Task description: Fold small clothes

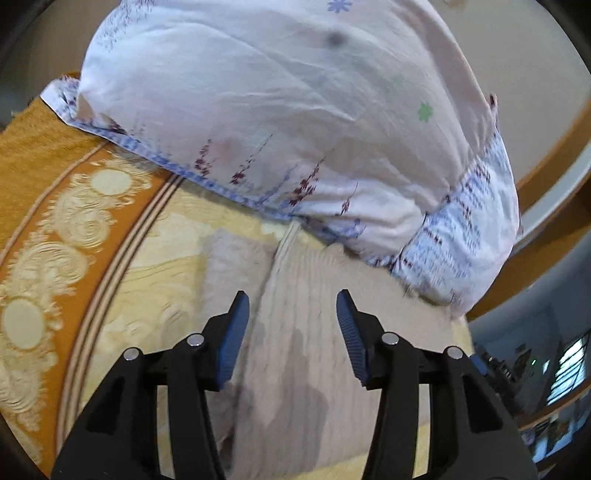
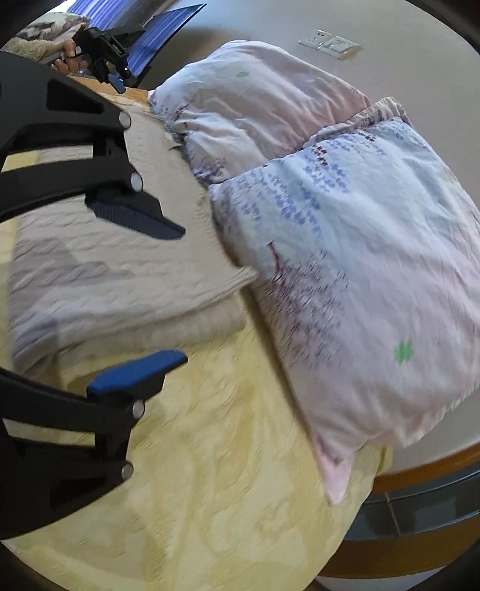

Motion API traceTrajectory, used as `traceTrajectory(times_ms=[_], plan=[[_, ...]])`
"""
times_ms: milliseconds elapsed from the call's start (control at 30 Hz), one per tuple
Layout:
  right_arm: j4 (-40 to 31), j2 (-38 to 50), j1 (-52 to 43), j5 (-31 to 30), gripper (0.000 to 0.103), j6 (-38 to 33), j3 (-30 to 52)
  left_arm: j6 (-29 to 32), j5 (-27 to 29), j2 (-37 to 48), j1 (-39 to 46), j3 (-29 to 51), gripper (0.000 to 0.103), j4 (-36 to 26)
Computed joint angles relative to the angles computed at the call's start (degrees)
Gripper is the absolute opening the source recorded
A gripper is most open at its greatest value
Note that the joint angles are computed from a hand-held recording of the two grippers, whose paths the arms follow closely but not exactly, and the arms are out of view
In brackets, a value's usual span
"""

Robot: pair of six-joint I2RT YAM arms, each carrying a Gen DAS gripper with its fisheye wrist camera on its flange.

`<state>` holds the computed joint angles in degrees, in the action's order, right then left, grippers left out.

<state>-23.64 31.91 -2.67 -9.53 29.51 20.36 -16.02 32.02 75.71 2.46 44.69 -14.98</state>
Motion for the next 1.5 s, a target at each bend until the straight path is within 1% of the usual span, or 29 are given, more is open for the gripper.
traceTrajectory(times_ms=[100, 167, 200, 300, 367, 433, 500, 533, 600, 667, 733, 867, 933, 967, 1067, 1100, 1167, 1233, 1300, 1500], plan=[[-3.7, -3.3, -0.8, -2.1, 0.051, -1.9, -1.2, 4.0, -1.2, -2.6, 0.0, -1.7, 0.045, -2.4], [-5.4, -4.6, 0.8, -1.2, 0.05, -2.4, -1.7, 5.8, -1.2, -3.6, -0.1, -2.8, 0.043, -3.3], [-5.7, -4.9, 1.6, -0.6, 0.047, -2.4, -1.9, 6.3, -1.3, -3.9, -0.4, -3.2, 0.043, -3.4], [-6.2, -4.8, 3.5, 0.7, 0.043, -2.9, -2.5, 7.1, -2.6, -4.2, -1.6, -4.3, 0.04, -3.6], [-6.2, -4.7, 4.8, 1.3, 0.041, -2.8, -3.0, 7.3, -3.3, -4.0, -2.4, -5.1, 0.037, -3.6], [-6.0, -4.7, 6.8, 3.4, 0.038, -2.8, -3.2, 7.5, -4.1, -3.7, -3.1, -5.5, 0.033, -3.5], [-5.7, -4.5, 7.5, 4.3, 0.033, -2.8, -3.4, 7.7, -5.9, -3.5, -4.0, -6.0, 0.031, -3.2], [-5.7, -4.7, 7.5, 4.5, 0.032, -2.9, -3.6, 7.7, -6.4, -3.4, -4.4, -6.2, 0.028, -3.0], [-5.6, -4.7, 7.4, 5.0, 0.027, -3.3, -3.9, 7.5, -6.3, -3.1, -4.3, -6.5, 0.024, -2.7], [-5.4, -4.4, 8.4, 6.4, 0.026, -3.6, -4.1, 7.4, -5.8, -2.6, -3.9, -6.6, 0.021, -2.6], [-5.1, -3.7, 9.6, 7.9, 0.026, -3.5, -4.2, 7.3, -5.7, -2.4, -3.7, -6.6, 0.02, -2.6], [-5.1, -2.5, 12.4, 11.7, 0.027, -2.8, -3.8, 6.7, -6.0, -3.1, -3.5, -7.0, 0.02, -2.7], [-5.1, -2.0, 14.5, 13.9, 0.027, -3.1, -3.7, 6.5, -6.1, -3.4, -3.5, -7.2, 0.022, -2.7], [-5.2, -1.8, 15.6, 15.0, 0.026, -3.2, -3.7, 6.7, -6.3, -3.6, -3.5, -7.4, 0.023, -2.7], [-6.0, -2.9, 17.7, 17.3, 0.017, -3.0, -3.7, 7.2, -6.5, -3.8, -3.8, -7.6, 0.022, -2.8], [-6.3, -3.6, 17.5, 17.0, 0.014, -2.9, -3.7, 7.3, -6.5, -3.9, -3.8, -7.7, 0.021, -2.8], [-6.9, -4.8, 17.1, 16.7, 0.012, -2.6, -3.7, 7.5, -6.0, -4.0, -3.6, -7.8, 0.012, -3.0], [-7.6, -5.7, 17.3, 16.9, 0.011, -2.2, -3.7, 7.4, -5.6, -4.5, -3.2, -8.1, 0.007, -3.0], [-8.3, -6.7, 17.6, 16.8, 0.01, -1.9, -3.5, 7.8, -4.3, -5.3, -2.4, -8.2, 0.006, -3.5], [-11.8, -9.8, 22.3, 20.5, 0.009, 1.0, -2.6, 10.9, -1.1, -9.4, 0.3, -9.2, 0.004, -7.0]])
